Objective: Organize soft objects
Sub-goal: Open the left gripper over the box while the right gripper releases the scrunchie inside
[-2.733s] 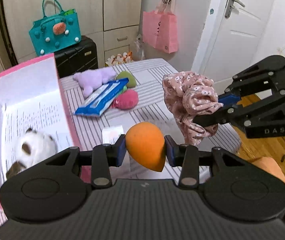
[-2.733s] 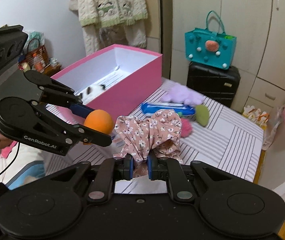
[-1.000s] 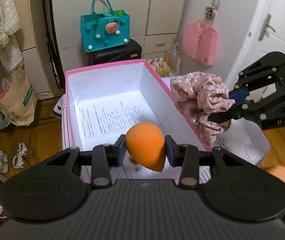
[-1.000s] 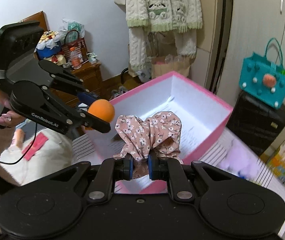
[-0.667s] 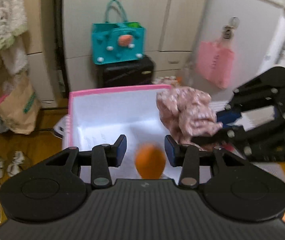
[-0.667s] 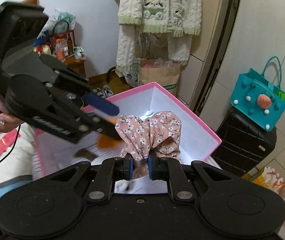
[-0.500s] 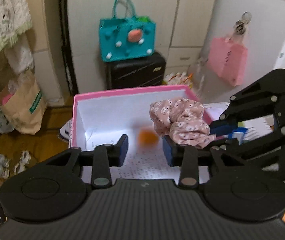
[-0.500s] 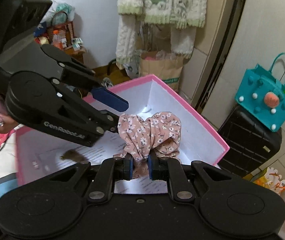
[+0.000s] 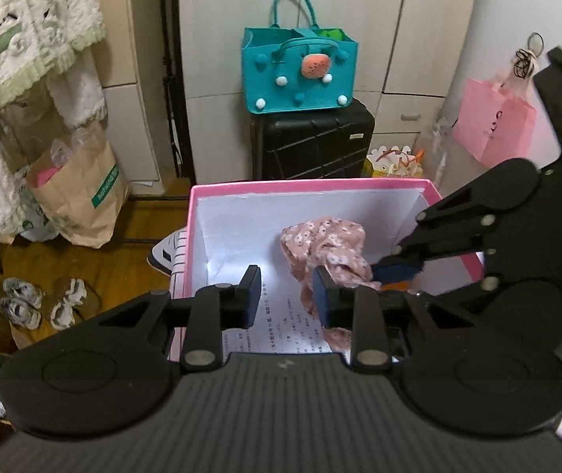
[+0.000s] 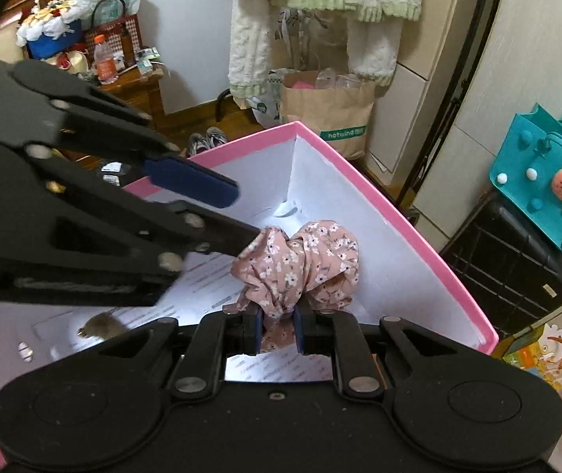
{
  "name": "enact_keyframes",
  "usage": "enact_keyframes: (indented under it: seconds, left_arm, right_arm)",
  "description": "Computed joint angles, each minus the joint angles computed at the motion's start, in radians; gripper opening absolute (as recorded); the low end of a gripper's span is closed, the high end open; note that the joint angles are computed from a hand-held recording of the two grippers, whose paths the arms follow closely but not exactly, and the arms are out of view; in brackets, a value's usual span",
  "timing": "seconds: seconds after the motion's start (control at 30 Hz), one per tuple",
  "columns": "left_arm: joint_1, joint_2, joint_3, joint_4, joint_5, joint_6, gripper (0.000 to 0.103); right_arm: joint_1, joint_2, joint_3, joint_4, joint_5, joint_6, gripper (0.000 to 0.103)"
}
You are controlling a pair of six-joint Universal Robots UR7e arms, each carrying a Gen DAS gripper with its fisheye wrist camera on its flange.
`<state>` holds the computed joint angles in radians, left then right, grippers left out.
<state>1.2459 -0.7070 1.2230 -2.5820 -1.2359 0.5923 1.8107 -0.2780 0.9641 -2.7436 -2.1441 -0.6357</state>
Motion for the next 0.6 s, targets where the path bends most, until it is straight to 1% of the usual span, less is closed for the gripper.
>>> enact_keyframes:
  seconds: [0.07, 0.13, 0.17, 0.23, 0.33, 0.4, 0.47, 0.6]
  left_arm:
    - [0.002, -0.002, -0.005, 0.012, -0.001, -0.015, 0.028]
    - [0.003, -0.008, 0.001, 0.016, -0.001, -0.021, 0.029]
    - [0.003, -0.014, 0.008, 0.017, -0.002, -0.021, 0.033]
    - [0.002, -0.026, 0.021, 0.023, -0.004, -0.024, 0.033]
    - [0.001, -0.049, 0.048, 0.021, -0.011, -0.024, 0.042]
    - [0.001, -0.067, 0.064, 0.024, -0.022, -0.026, 0.043]
    - [-0.002, -0.09, 0.091, 0.016, -0.025, -0.021, 0.05]
    - [-0.014, -0.135, 0.147, -0.001, -0.022, -0.011, 0.053]
  right_arm:
    - [-0.003, 0.017, -0.029, 0.009, -0.02, 0.014, 0.044]
    - [-0.004, 0.022, -0.037, -0.002, -0.031, 0.031, 0.053]
    - [-0.005, 0.018, -0.027, -0.015, -0.034, 0.039, 0.053]
    - [-0.003, -0.004, 0.015, -0.054, -0.036, 0.046, 0.054]
    - [0.006, -0.048, 0.098, -0.132, -0.037, 0.047, 0.054]
    - [0.015, -0.084, 0.161, -0.178, -0.033, 0.058, 0.054]
    - [0.026, -0.118, 0.22, -0.216, -0.038, 0.083, 0.054]
    - [0.048, -0.172, 0.317, -0.269, -0.037, 0.125, 0.054]
